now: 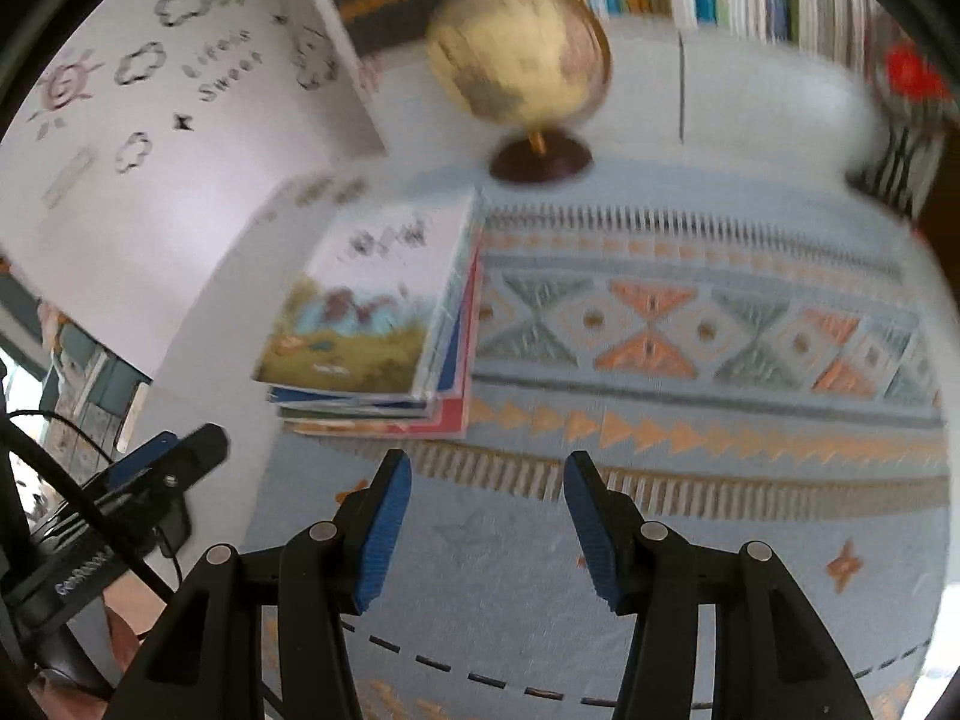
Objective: Organize books
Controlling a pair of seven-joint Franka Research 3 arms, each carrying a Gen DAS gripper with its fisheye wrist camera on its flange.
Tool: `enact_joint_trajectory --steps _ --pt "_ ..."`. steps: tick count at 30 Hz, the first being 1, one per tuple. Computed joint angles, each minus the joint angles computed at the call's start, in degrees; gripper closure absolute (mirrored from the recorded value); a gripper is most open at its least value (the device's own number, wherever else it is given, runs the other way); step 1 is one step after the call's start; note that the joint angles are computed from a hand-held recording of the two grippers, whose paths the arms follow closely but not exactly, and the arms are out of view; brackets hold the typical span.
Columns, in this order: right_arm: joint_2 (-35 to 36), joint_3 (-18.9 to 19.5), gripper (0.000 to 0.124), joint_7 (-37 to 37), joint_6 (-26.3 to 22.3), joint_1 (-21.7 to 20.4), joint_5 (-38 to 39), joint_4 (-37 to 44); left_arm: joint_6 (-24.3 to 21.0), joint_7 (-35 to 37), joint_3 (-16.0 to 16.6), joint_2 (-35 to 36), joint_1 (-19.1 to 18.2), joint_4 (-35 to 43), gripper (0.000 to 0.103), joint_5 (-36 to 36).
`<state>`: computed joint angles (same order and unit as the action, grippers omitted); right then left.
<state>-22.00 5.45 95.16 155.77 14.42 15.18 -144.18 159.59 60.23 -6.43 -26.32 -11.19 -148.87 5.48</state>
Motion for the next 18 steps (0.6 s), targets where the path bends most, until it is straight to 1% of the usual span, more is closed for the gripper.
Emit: enact_joint_trajectory --steps 1,4,5,6,8,9,10,12,16,18 --pt "-1.75 0.53 0.071 -0.09 0.62 -0.22 -0.96 -0.67 -0.71 -1.52 -1.35 -1.04 0.97 0.02 0.03 1.04" --pt "-5.28 2.59 0.071 1.2 1.48 -1.63 -4.18 -1.39 -3.69 -5.31 -3.75 -4.95 2.18 0.45 0.03 3.34" --pt "-6.07 2.93 0.07 1.51 1.64 -1.83 -4.82 -1.46 -4.56 -7.01 -4.85 -6.3 3.0 0.59 0.027 4.69" --pt "-6.89 2.99 0.07 1.43 1.65 -1.79 -5.25 -1.47 -5.45 -8.55 -5.76 -7.19 3.76 0.79 0.018 6.09" --pt "-7.73 3.46 0.065 1.43 1.41 -1.9 -6.28 -0.99 -7.17 -11.29 -7.07 -8.89 4.85 1.29 0.009 8.73" --pt "-7.92 3.54 0.063 1.29 1.39 -1.79 -6.58 -0.76 -7.97 -12.81 -7.6 -9.69 5.3 1.42 0.008 9.81" --pt "-8.12 3.52 0.058 1.08 1.42 -1.52 -6.67 -0.55 -8.8 -14.24 -7.87 -10.32 5.52 1.51 0.008 10.57" --pt "-8.31 4.14 0.055 1.54 1.21 -1.96 -7.45 -0.37 -9.7 -15.96 -7.35 -11.01 5.09 1.25 0.007 11.2" --pt "-7.23 4.04 0.055 0.92 -1.17 -1.7 -8.55 0.35 -11.89 -16.12 -5.21 -10.31 2.85 1.26 0.007 10.25" --pt "-6.91 4.19 0.055 1.18 -2.25 -1.74 -9.03 0.56 -12.5 -16.46 -4.86 -10.32 2.29 1.05 0.007 9.79"
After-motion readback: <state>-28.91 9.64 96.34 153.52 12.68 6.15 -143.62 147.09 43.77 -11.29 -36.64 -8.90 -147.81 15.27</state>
